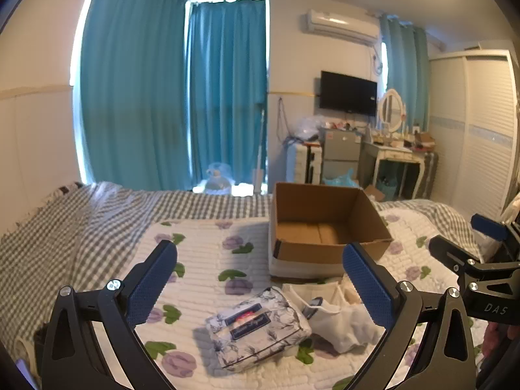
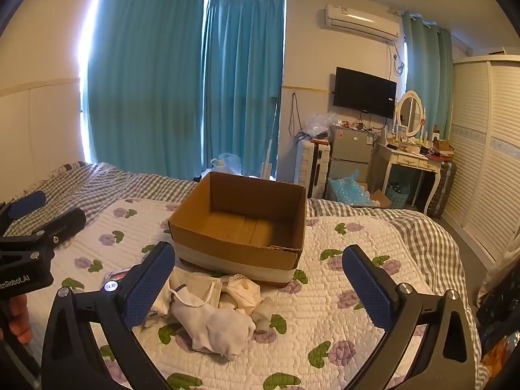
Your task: Organize soft objects
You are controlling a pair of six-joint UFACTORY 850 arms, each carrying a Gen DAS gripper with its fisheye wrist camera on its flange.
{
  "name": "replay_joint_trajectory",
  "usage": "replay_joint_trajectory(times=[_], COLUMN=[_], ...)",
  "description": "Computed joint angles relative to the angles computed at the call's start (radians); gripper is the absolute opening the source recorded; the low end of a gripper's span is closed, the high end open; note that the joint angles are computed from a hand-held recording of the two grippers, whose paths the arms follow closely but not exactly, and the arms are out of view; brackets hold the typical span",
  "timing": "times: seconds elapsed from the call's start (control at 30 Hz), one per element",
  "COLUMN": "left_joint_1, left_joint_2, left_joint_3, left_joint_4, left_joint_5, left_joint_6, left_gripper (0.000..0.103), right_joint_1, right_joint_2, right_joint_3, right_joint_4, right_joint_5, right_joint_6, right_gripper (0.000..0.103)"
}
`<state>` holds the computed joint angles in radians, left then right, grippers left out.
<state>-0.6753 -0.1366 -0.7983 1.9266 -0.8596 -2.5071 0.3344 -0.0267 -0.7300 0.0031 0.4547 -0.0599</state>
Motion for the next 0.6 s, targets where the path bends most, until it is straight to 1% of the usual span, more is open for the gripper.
replay_joint_trajectory(times=[0.6], left_joint_1=[0.000], left_joint_2=[-0.009], left_joint_3=[-0.004], left_joint_4=[-0.002], left_joint_5=[0.001], left_joint_6=[0.001], left_gripper=[0.103], right_joint_1=[0.003], right_joint_2=[-0.010], right_joint_3=[-0.007], right_joint_4=[-0.010], right_joint_5=[-0.012], right_joint_6=[0.010], right_gripper=[0.103])
